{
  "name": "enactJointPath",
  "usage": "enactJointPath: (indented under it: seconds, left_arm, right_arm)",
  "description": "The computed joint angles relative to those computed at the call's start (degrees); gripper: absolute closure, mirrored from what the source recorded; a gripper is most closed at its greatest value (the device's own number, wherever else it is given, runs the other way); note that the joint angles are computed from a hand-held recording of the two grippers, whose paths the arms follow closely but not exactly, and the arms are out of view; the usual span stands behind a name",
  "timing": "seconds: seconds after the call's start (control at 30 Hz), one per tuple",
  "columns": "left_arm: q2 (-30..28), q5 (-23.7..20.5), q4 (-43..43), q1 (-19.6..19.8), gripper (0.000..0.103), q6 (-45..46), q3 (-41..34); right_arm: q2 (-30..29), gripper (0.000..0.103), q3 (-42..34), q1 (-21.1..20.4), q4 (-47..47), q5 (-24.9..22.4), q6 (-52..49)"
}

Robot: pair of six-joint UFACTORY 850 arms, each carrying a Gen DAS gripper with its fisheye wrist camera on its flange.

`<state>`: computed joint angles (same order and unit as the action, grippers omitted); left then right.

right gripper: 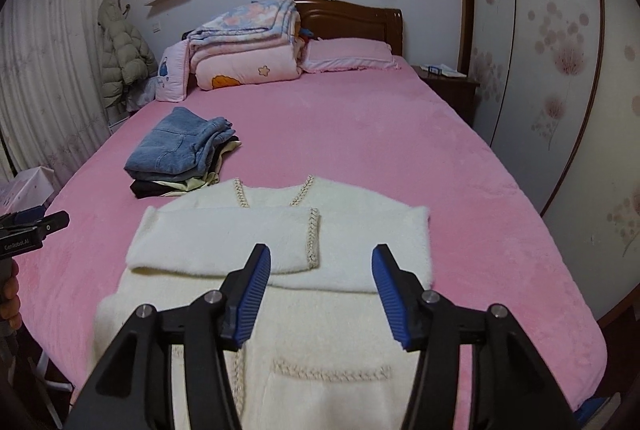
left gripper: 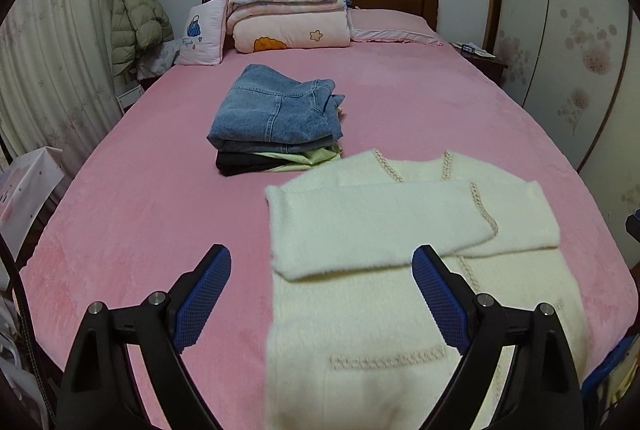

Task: Fold large clothes
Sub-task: 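Release the cardigan and move both tools to its hem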

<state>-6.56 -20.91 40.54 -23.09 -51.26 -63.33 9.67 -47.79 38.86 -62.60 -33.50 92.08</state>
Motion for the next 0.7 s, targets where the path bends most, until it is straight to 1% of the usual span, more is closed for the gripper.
enactJointPath:
  seconds: [0.1, 0.2, 0.3, 0.43, 0.5, 0.6, 0.7]
  left_arm:
    - [3.4, -0.2, 0.5, -1.4, 0.012, -2.4, 3.8]
    - [5.8, 0.0, 0.0, -2.5, 0.012, -4.4, 6.9]
    - [7.8, 1.4, -0.8, -3.1, 0.012, -5.2, 10.2]
    - [9.6, 2.0, 5.0, -4.1, 0.012, -11.5, 13.9]
    - [10.5, 3.0, 6.6, -4.1, 0.012, -13.6, 15.7]
    - [11.1, 4.2, 11.3, -4.2, 0.012, -19.8, 18.2]
    - [10.5, 4.1, 14.8, -4.2, 0.012, -23.7, 19.9]
  right_arm:
    - [3.2, 0.042, 2.6, 3.2, -1.8, -3.3, 1.7]
    - [6.5, 0.041, 5.2, 5.7, -1.5, -5.7, 1.9]
    - [8.8, 0.040, 7.4, 7.8, -0.6, -7.4, 2.2]
    - [11.1, 0.040, 10.1, 10.1, 0.6, -9.4, 2.4]
    - [12.1, 0.040, 11.6, 10.6, 1.0, -9.3, 2.7]
    - [13.4, 0.040, 13.8, 11.0, 1.3, -9.6, 3.6]
    - [14.6, 0.040, 16.1, 11.1, 1.6, -9.4, 4.6]
